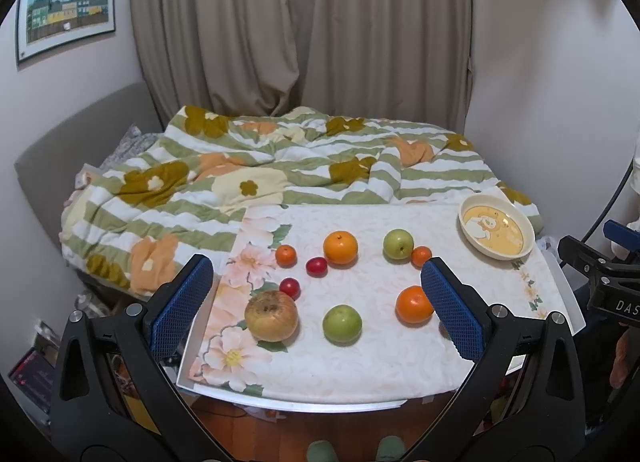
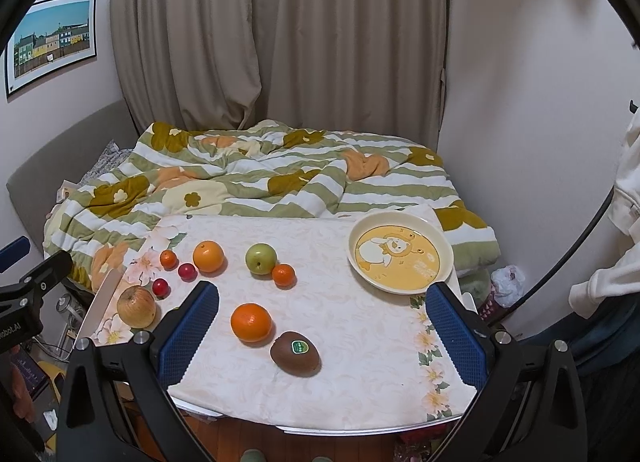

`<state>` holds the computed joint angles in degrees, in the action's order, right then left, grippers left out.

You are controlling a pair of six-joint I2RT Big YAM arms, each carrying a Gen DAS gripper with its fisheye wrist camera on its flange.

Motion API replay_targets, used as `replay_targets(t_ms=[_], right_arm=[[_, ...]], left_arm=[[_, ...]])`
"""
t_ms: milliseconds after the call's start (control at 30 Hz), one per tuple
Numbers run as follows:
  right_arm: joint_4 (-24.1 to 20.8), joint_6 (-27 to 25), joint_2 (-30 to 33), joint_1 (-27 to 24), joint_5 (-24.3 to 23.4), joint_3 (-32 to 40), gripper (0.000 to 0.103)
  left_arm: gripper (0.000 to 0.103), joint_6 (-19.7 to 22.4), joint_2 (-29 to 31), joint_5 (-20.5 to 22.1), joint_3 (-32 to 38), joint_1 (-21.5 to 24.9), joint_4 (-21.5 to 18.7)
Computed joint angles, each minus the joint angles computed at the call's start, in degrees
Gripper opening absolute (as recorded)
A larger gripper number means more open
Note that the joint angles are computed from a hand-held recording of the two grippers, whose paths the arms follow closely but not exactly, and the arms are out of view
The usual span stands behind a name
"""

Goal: Organize fruits

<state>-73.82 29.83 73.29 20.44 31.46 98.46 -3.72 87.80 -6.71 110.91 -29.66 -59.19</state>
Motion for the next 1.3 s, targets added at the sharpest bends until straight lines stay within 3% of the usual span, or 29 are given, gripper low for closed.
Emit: replay_targets(t_ms=[1300], right_arm=[[0.14,0.51,0.17,0.63,0.96,-0.10,0.103]], left_arm=[[0.103,0.34,0.63,0.47,0.41,0.58,0.15]])
